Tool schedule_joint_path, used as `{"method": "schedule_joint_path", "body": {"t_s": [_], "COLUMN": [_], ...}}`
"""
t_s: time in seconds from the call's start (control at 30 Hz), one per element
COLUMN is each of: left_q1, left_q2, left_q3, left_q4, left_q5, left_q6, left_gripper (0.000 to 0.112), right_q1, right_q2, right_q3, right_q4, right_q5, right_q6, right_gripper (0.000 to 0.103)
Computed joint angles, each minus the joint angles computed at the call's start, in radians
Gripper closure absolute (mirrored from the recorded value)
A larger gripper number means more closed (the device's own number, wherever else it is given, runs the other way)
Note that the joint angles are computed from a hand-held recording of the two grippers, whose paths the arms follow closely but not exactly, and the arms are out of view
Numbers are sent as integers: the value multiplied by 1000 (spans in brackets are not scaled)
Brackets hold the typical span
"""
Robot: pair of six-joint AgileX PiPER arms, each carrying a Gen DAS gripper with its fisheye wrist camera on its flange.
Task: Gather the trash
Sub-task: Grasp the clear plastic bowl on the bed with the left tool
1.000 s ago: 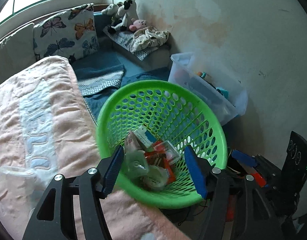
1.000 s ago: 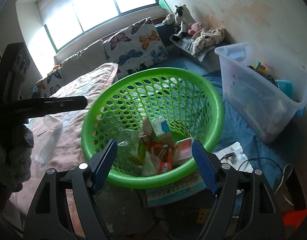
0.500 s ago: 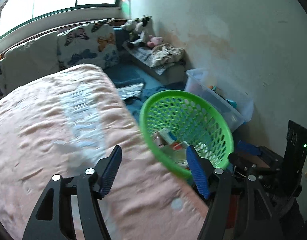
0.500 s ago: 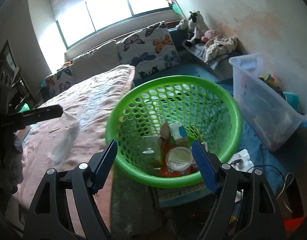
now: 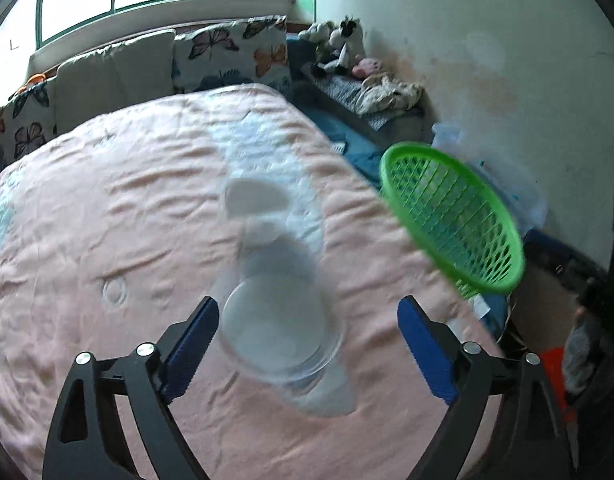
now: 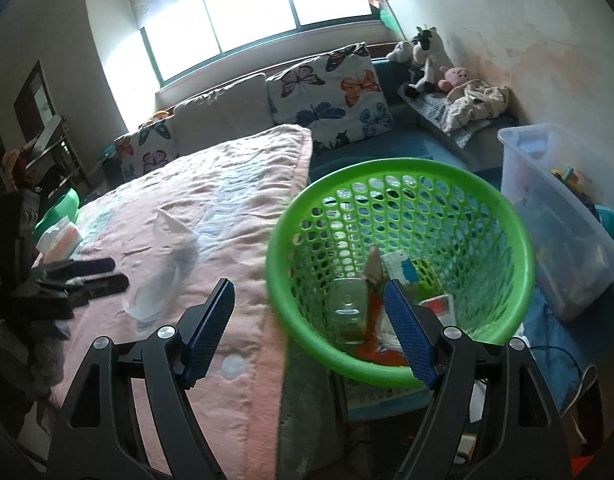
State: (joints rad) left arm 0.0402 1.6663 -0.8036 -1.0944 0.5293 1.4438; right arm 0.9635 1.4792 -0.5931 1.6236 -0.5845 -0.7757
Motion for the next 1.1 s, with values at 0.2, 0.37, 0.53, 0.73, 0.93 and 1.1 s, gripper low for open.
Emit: {"method": "schedule_joint_path", "body": {"t_s": [0.2, 0.37, 0.53, 0.73, 0.93, 1.1], "left_q1": [-23, -32, -39, -62, -73, -65], "left_q2": [62, 94, 124, 143, 160, 165], "left_q3": [4, -2, -21, -29, -49, -51], "left_q4": [18, 9, 24, 32, 19, -33], "left_q5": [-56, -93, -112, -132, -131, -119], "left_q6": [14, 30, 16, 15, 18, 64], "left_gripper": [20, 20, 19, 19, 19, 22], "right_q1": [4, 6, -4, -12, -21, -23], "right_q2": [38, 62, 83, 106, 133, 146], "right_q3": [-37, -63, -85, -112, -144, -165], "right_q4": [12, 18, 16, 11, 17, 32], "right_q5": [18, 31, 49, 69, 89, 96], "right_q6": [-22, -43, -57, -76, -106, -139], "right_gripper": [26, 26, 26, 26, 26, 26]}}
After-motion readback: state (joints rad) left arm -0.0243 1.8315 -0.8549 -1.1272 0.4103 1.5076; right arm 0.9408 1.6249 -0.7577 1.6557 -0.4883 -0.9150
